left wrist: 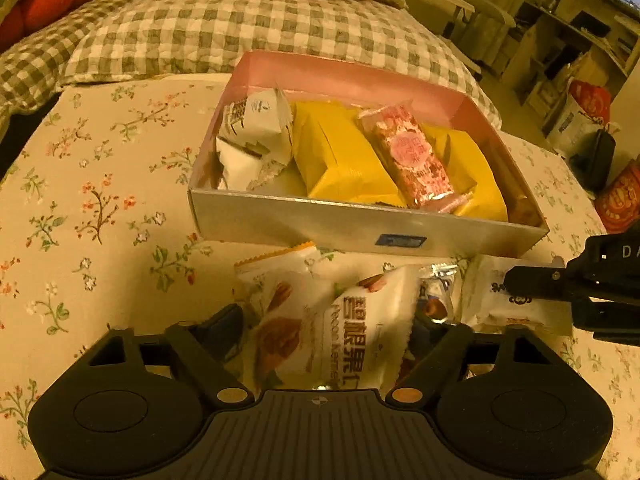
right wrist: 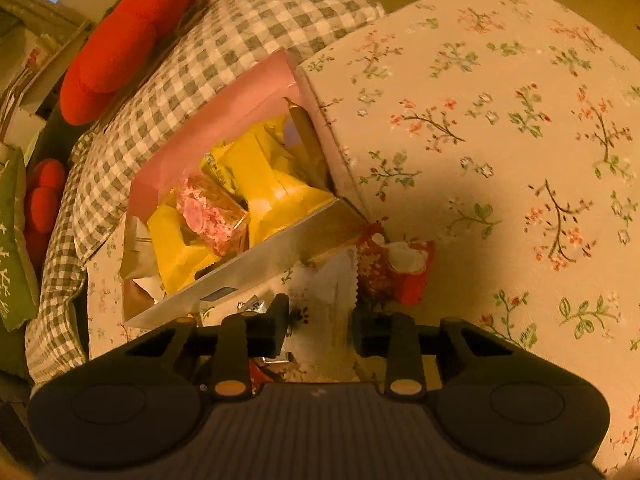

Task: Organize snacks
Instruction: 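Lower the left tool onto the white pecan packet while the right tool reaches a white packet, then grasp the white pecan packet with the left tool while the right tool grasps a white packet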

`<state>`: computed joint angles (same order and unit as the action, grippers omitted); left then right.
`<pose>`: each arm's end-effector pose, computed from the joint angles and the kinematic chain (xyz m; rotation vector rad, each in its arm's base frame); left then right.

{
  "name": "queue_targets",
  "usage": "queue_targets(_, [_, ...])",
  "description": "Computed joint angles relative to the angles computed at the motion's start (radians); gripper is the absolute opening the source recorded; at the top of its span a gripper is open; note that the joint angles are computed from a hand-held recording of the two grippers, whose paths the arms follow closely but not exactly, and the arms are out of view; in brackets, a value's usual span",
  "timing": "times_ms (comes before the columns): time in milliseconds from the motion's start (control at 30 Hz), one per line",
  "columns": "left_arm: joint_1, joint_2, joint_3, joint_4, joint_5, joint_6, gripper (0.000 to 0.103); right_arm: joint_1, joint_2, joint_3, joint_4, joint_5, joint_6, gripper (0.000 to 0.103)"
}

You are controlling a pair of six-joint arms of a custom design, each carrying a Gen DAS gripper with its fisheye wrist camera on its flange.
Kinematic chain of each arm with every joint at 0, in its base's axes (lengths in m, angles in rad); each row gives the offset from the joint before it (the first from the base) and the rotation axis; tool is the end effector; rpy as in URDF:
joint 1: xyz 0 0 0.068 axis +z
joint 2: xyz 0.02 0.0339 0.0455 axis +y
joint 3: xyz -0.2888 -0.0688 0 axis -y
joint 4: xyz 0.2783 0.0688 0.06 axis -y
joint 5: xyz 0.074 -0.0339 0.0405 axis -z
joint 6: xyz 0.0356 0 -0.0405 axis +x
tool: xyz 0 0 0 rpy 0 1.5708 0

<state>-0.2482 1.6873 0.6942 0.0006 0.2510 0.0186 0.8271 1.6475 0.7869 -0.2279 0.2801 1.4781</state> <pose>0.3033 -0.0860 0.1091 0.4368 2.5306 -0.4091 0.2234 0.2283 0.1337 0.9378 2.4904 0.4454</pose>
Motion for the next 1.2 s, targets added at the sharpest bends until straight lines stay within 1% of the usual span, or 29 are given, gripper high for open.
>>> queue_targets(33, [0.004,0.002,0.003,0.001,-0.002,-0.004,0.070,0.004,0.004,0.013,-0.014,0.008,-0.014,0.023])
queue_targets(100, [0.022,0.007,0.013,-0.004,0.013,-0.014,0.062,0.016,0.010,0.038,-0.046,0.028,-0.036,0.020])
queue_targets(167, [0.035,0.010,0.019,-0.010,0.027,-0.022,0.058,0.026,0.012,0.051,-0.056,0.040,-0.052,0.017])
queue_targets(300, [0.053,0.008,0.027,-0.028,0.041,-0.034,0.053,0.037,0.019,0.070,-0.077,0.053,-0.064,0.015])
queue_targets(533, [0.076,-0.005,0.033,-0.051,0.051,-0.056,0.052,0.049,0.015,0.096,-0.110,0.076,-0.083,0.013])
queue_targets(900, [0.129,-0.091,0.019,-0.103,0.137,-0.035,0.051,0.086,0.007,0.142,-0.180,0.129,-0.094,0.012])
queue_targets(1100, [0.153,-0.150,0.006,-0.094,0.165,-0.027,0.051,0.119,-0.029,0.176,-0.243,0.209,-0.097,0.012])
queue_targets(1200, [0.170,-0.162,0.007,-0.082,0.203,-0.036,0.051,0.122,-0.030,0.188,-0.254,0.234,-0.106,0.012])
